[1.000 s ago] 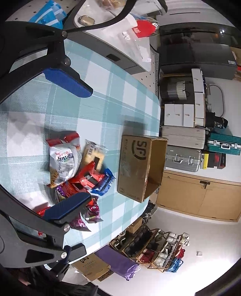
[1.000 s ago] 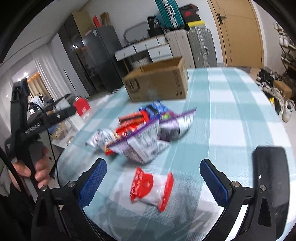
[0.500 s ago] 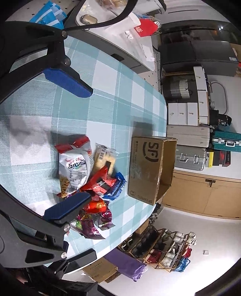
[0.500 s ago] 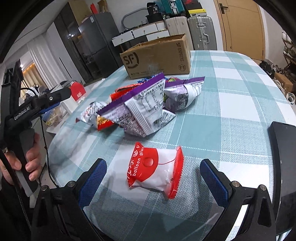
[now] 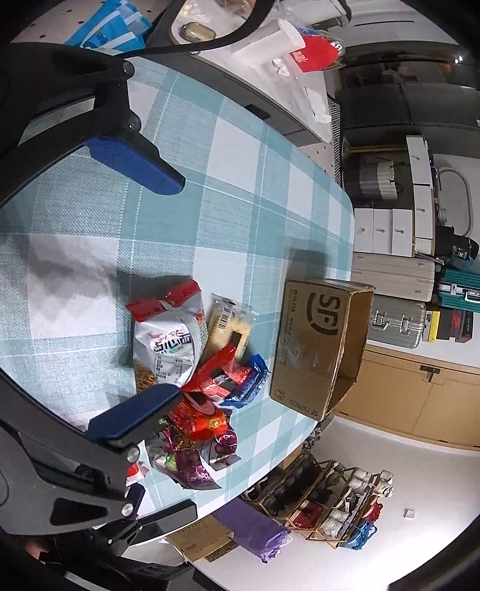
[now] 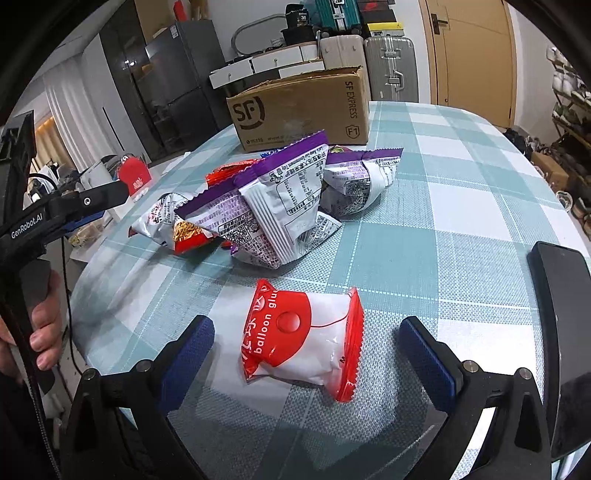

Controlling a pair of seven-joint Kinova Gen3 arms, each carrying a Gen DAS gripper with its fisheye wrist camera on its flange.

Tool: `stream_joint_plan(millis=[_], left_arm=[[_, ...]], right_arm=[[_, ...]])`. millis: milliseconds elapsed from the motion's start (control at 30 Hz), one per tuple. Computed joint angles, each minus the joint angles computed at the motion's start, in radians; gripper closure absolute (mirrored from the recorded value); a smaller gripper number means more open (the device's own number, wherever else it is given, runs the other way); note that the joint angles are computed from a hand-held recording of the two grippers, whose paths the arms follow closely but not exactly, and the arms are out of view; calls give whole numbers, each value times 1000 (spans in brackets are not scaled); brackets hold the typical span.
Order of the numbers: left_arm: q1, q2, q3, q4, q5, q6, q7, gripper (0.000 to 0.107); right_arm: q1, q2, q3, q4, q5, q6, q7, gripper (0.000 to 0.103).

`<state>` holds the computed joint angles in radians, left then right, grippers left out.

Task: Organize snacks
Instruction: 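Grasp the red-and-white balloon bag with the right tool while the left tool grasps a white snack bag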

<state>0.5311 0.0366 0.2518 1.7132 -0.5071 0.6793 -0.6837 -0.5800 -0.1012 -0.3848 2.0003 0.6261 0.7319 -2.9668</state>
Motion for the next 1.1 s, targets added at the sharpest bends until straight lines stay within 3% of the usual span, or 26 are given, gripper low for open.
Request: stream_joint_plan(millis=[167,267,433,500,1100], left_arm=[[-9,-2,-5,8,30,-5,-19,6],[-15,-6,-6,16,44,-14,-26,6],[-21,-7,-5,20,57,-13,-42,6],[-24,-11,-5,25,67,-15,-50,6],[-54,-22,1,36,141,0,-98,6]], right_arm=[[-14,21,-3,-15,21,25,-6,2],[-40,52,-1,-49,29,78,22,10],[-79,62,19,-59,53,102,37,43],[-78,52,29,-50,41,85,52,51],[51,-54,-2,15,-47,-42,86,53]])
